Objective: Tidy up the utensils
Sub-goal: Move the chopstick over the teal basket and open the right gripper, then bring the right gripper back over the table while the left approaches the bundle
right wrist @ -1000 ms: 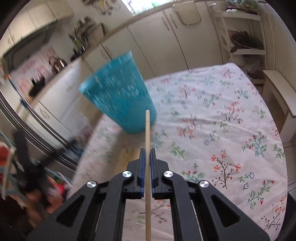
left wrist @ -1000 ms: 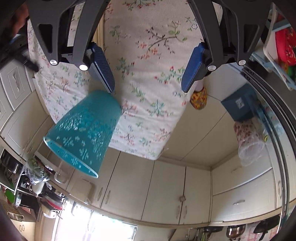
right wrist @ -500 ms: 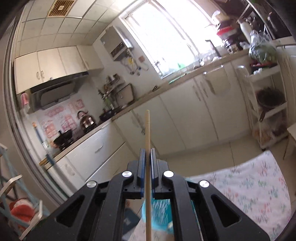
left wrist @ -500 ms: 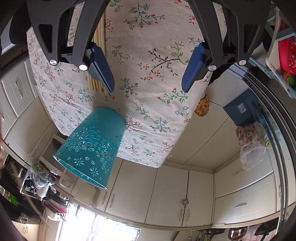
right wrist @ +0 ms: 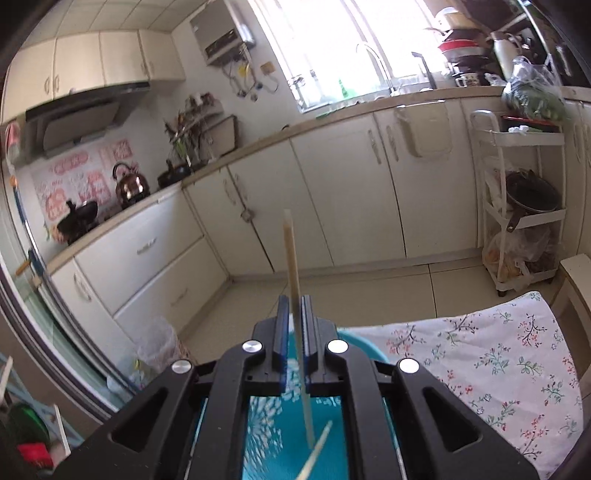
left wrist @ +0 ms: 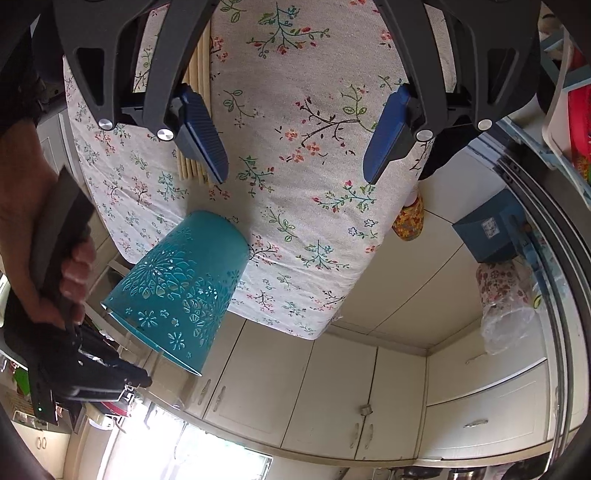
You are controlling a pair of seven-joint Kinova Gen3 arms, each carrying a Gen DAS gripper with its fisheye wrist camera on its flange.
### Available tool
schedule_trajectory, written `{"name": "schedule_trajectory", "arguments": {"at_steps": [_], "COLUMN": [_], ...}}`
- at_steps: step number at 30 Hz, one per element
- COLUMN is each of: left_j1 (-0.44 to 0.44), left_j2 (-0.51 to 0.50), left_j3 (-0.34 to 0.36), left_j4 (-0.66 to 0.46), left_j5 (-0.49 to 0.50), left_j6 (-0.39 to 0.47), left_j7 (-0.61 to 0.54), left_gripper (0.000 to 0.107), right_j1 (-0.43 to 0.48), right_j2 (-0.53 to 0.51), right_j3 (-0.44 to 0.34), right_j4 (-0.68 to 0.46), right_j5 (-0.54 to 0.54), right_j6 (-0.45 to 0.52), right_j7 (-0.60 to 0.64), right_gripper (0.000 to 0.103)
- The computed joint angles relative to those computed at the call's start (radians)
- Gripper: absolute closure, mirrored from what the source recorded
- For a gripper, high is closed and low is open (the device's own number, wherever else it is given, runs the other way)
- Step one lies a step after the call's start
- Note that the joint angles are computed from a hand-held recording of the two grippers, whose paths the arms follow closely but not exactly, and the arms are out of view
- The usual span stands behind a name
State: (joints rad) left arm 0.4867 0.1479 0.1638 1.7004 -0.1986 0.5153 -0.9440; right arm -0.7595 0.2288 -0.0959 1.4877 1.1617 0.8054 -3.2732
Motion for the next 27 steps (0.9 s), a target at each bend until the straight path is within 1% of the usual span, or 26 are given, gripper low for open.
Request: {"name": "schedule_trajectory", "arguments": {"at_steps": [1,2,3,5,7,8,10,12,13,14,15,16,17,18,19,22,23,25,27], "left_j1": [0.002,0.003,0.009,0.018,0.023,0.024,0.026,0.027,0.028,0.028,0.029,0.033,0.035,0.039,0.042,0.039,0.035,0.030,0.027], "left_j2": [-0.002,-0.003,-0.005,-0.014,-0.021,-0.024,-0.026,-0.027,-0.027,-0.029,-0.030,-0.034,-0.038,-0.044,-0.049,-0.061,-0.062,-0.064,-0.064], "left_j3": [-0.001,-0.002,-0.005,-0.008,-0.007,-0.006,-0.002,0.004,0.007,0.009,0.012,0.014,0.016,0.018,0.021,0.029,0.032,0.037,0.040], "left_j4": [0.000,0.002,0.005,0.011,0.015,0.016,0.018,0.017,0.016,0.016,0.016,0.017,0.020,0.023,0.026,0.035,0.035,0.035,0.034], "left_j5": [-0.003,-0.007,-0.019,-0.042,-0.061,-0.068,-0.081,-0.086,-0.086,-0.085,-0.085,-0.092,-0.097,-0.108,-0.117,-0.124,-0.121,-0.112,-0.106], "left_j6": [0.001,-0.002,-0.003,-0.003,-0.002,0.001,0.008,0.019,0.025,0.030,0.035,0.041,0.042,0.046,0.050,0.053,0.054,0.056,0.059], "left_j7": [0.003,0.004,0.016,0.038,0.059,0.066,0.080,0.087,0.089,0.090,0.091,0.096,0.099,0.105,0.111,0.118,0.116,0.110,0.106], "left_gripper": [0.035,0.035,0.035,0.034,0.033,0.033,0.033,0.033,0.033,0.033,0.033,0.033,0.033,0.032,0.032,0.031,0.031,0.031,0.031], "right_j1": [-0.014,-0.022,-0.024,-0.020,-0.075,-0.093,-0.086,-0.044,-0.014,0.029,0.067,0.090,0.101,0.094,0.068,-0.020,-0.033,-0.044,-0.044], "right_j2": [-0.014,-0.026,-0.047,-0.085,-0.144,-0.164,-0.190,-0.176,-0.155,-0.140,-0.127,-0.107,-0.094,-0.081,-0.064,-0.036,-0.032,-0.015,0.001], "right_j3": [0.012,0.018,0.006,-0.053,-0.068,-0.083,-0.162,-0.255,-0.301,-0.348,-0.382,-0.399,-0.397,-0.376,-0.345,-0.210,-0.187,-0.164,-0.159], "right_j4": [0.010,0.017,0.036,0.076,0.130,0.145,0.174,0.198,0.214,0.223,0.236,0.244,0.236,0.230,0.221,0.204,0.202,0.185,0.170], "right_j5": [-0.016,-0.018,-0.003,0.064,0.091,0.080,0.012,-0.070,-0.110,-0.151,-0.192,-0.232,-0.273,-0.302,-0.314,-0.373,-0.384,-0.404,-0.420], "right_j6": [-0.002,-0.005,0.008,0.069,0.151,0.191,0.273,0.311,0.305,0.284,0.258,0.232,0.212,0.199,0.200,0.169,0.161,0.165,0.177], "right_j7": [0.017,0.017,0.001,-0.072,-0.140,-0.151,-0.141,-0.132,-0.134,-0.121,-0.114,-0.103,-0.076,-0.047,-0.032,0.028,0.044,0.070,0.089], "right_gripper": [0.086,0.079,0.078,0.078,0.077,0.077,0.077,0.078,0.080,0.085,0.088,0.089,0.091,0.091,0.091,0.091,0.091,0.091,0.092]}}
